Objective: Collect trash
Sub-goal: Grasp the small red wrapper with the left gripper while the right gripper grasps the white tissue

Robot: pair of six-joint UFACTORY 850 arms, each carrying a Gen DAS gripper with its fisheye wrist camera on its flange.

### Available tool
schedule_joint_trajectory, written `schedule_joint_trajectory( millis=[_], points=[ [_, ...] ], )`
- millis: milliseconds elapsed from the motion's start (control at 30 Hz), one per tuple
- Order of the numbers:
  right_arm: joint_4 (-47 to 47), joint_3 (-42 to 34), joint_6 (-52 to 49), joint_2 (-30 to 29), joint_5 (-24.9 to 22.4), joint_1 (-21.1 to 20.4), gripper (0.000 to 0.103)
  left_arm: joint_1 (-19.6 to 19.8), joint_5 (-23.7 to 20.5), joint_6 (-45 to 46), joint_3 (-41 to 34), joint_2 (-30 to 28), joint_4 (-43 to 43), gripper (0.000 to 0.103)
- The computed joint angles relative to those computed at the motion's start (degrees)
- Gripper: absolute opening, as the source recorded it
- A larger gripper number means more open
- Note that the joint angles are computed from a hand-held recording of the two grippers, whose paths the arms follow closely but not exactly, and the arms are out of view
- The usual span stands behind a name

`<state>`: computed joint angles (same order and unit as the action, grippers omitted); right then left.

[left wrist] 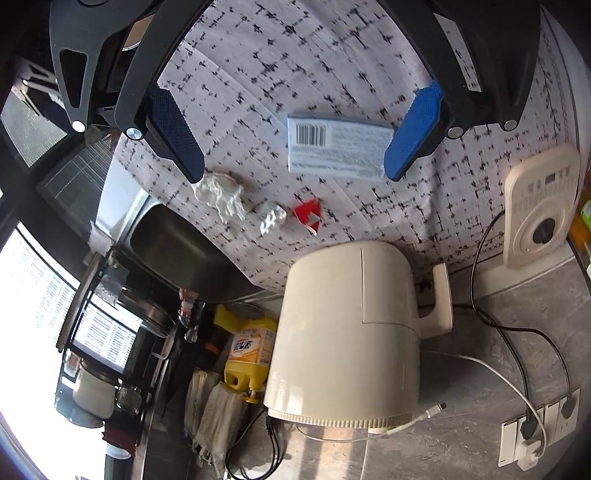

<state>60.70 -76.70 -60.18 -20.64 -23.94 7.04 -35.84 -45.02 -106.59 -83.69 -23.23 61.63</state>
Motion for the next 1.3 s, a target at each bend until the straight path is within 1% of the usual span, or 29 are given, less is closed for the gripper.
schedule_joint_trajectory(
  millis=[100, 200, 333, 400, 500, 567, 633, 733, 800, 1033, 1133, 1200, 1233, 1267, 1300],
  points=[
    [-1.9, -0.9, 0.9, -0.4, 0.8, 1.0, 0.095, 0.7, 0.8, -0.4, 0.3, 0.1, 0.7, 0.097],
    [-5.4, -2.8, 4.5, -1.9, 0.5, 1.6, 0.093, 1.5, 2.0, -0.8, 0.4, 0.0, 0.4, 0.096],
    [-7.4, -5.5, 6.0, -4.2, 0.0, 2.2, 0.092, 2.4, 2.7, 1.1, -0.8, -1.3, -1.1, 0.094],
    [-8.4, -7.3, 6.9, -5.7, -0.6, 2.5, 0.088, 3.2, 3.3, 2.5, -1.6, -2.1, -2.5, 0.088],
    [-9.9, -11.0, 7.6, -9.0, -2.0, 3.0, 0.086, 4.5, 4.0, 4.5, -3.1, -3.6, -4.5, 0.080],
    [-12.0, -13.5, 9.4, -11.0, -3.0, 3.3, 0.085, 5.5, 4.3, 6.1, -4.7, -5.1, -6.2, 0.079],
    [-15.4, -17.1, 12.8, -13.8, -4.7, 3.7, 0.082, 6.5, 4.8, 7.9, -6.0, -6.3, -8.4, 0.074],
    [-16.2, -20.1, 13.0, -16.4, -5.7, 4.2, 0.081, 7.9, 4.9, 12.2, -8.5, -8.7, -12.1, 0.068],
    [-17.7, -22.8, 15.1, -18.6, -7.2, 4.4, 0.080, 8.7, 5.0, 14.9, -10.3, -10.2, -14.9, 0.062],
    [-21.2, -30.2, 18.4, -24.7, -10.3, 4.9, 0.079, 10.9, 2.9, 23.0, -17.5, -16.2, -21.3, 0.059],
    [-21.9, -32.4, 19.2, -26.7, -11.0, 4.8, 0.079, 11.5, 2.0, 25.3, -19.8, -18.3, -23.6, 0.051],
    [-21.8, -33.2, 19.3, -27.5, -11.2, 4.8, 0.080, 11.8, 1.7, 26.4, -20.9, -19.3, -24.6, 0.036],
    [-21.0, -32.9, 18.3, -27.4, -10.8, 4.8, 0.080, 11.9, 1.5, 26.9, -21.4, -19.8, -25.0, 0.032],
    [-20.7, -32.7, 17.5, -27.3, -10.2, 4.9, 0.080, 11.9, 1.2, 27.3, -21.8, -20.2, -25.3, 0.021],
    [-20.2, -32.5, 16.7, -27.3, -9.8, 5.0, 0.077, 12.0, 1.1, 27.3, -21.9, -20.3, -25.4, 0.022]
  ],
)
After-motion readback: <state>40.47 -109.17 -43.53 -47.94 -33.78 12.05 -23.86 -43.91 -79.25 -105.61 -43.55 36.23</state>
